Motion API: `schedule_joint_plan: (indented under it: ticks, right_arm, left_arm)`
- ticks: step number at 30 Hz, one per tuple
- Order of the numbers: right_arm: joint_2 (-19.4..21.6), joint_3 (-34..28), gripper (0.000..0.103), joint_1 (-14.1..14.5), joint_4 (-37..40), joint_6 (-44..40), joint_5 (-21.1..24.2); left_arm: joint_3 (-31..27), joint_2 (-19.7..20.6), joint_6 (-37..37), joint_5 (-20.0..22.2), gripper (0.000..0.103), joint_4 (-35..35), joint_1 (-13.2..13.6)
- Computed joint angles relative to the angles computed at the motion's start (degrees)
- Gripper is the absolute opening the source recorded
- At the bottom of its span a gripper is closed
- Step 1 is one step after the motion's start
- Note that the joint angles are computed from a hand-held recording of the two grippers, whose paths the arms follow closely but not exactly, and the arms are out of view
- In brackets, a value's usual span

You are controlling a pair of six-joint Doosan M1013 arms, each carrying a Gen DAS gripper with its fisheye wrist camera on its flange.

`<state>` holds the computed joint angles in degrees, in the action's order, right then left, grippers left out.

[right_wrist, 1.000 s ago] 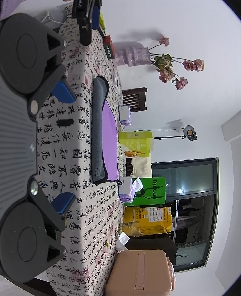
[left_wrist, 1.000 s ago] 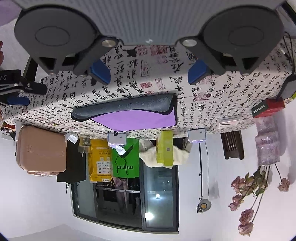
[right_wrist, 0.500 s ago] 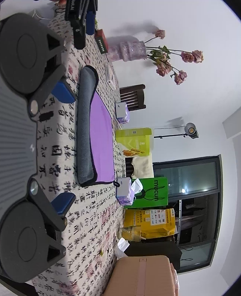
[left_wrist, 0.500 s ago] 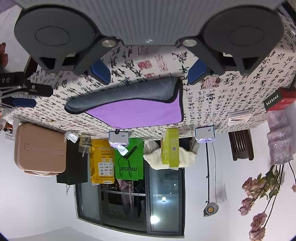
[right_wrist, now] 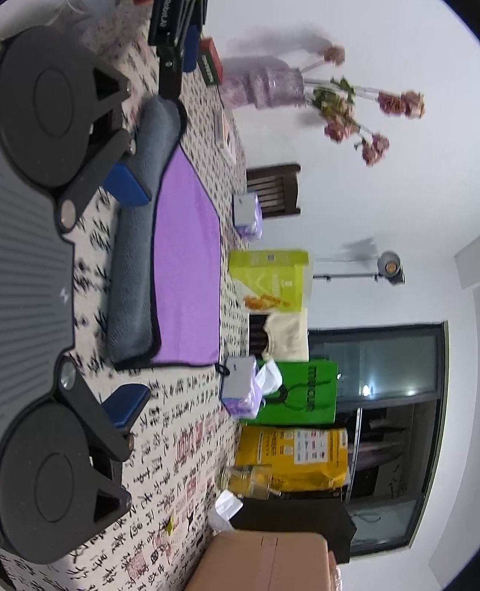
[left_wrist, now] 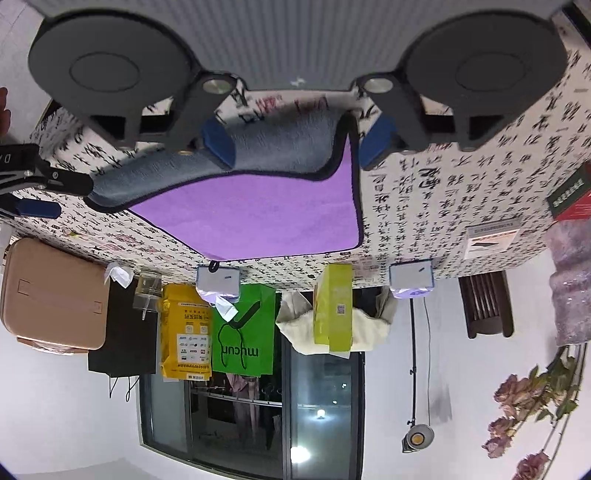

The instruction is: Fold towel

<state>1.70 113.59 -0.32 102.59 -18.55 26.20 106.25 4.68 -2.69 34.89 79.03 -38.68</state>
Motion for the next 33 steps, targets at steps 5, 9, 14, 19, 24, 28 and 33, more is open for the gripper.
schedule_joint_plan:
  ticks: [5,9,14,19,24,28,33]
  right_arm:
    - [2.0,-1.9,0.101,-0.1,1.2,0.4,-1.1]
    - [3.5,-3.6,0.094,-0.4,-1.1,0.0,0.7]
    - [5.4,-6.1,0.077,-0.2,-7.0,4.7,1.5]
    - [6.8,-8.2,0.037,-0.3,-16.9,13.2,3.1]
    - [6.9,-8.4,0.024,-0.2,-20.9,17.0,2.1]
    - [6.9,-8.1,0.026,-0.6,-20.4,15.9,2.5]
    - [6.7,-8.4,0.021,-0.6,-23.3,16.2,2.7]
  left_arm:
    - [-1.8,1.4,4.7,-2.6,0.059,-4.1,2.0]
    - [-2.7,2.0,7.9,-3.7,0.047,-8.6,3.1]
    - [-3.1,2.3,11.1,-3.2,0.034,-12.4,3.5]
    - [-3.2,2.3,12.6,-3.1,0.022,-13.9,3.8]
    - [-3.8,2.8,15.6,-2.8,0.023,-17.3,4.1]
    - [-3.8,3.0,15.1,-2.4,0.023,-16.6,4.0]
    - [-3.8,3.0,13.4,-2.0,0.007,-14.3,3.7]
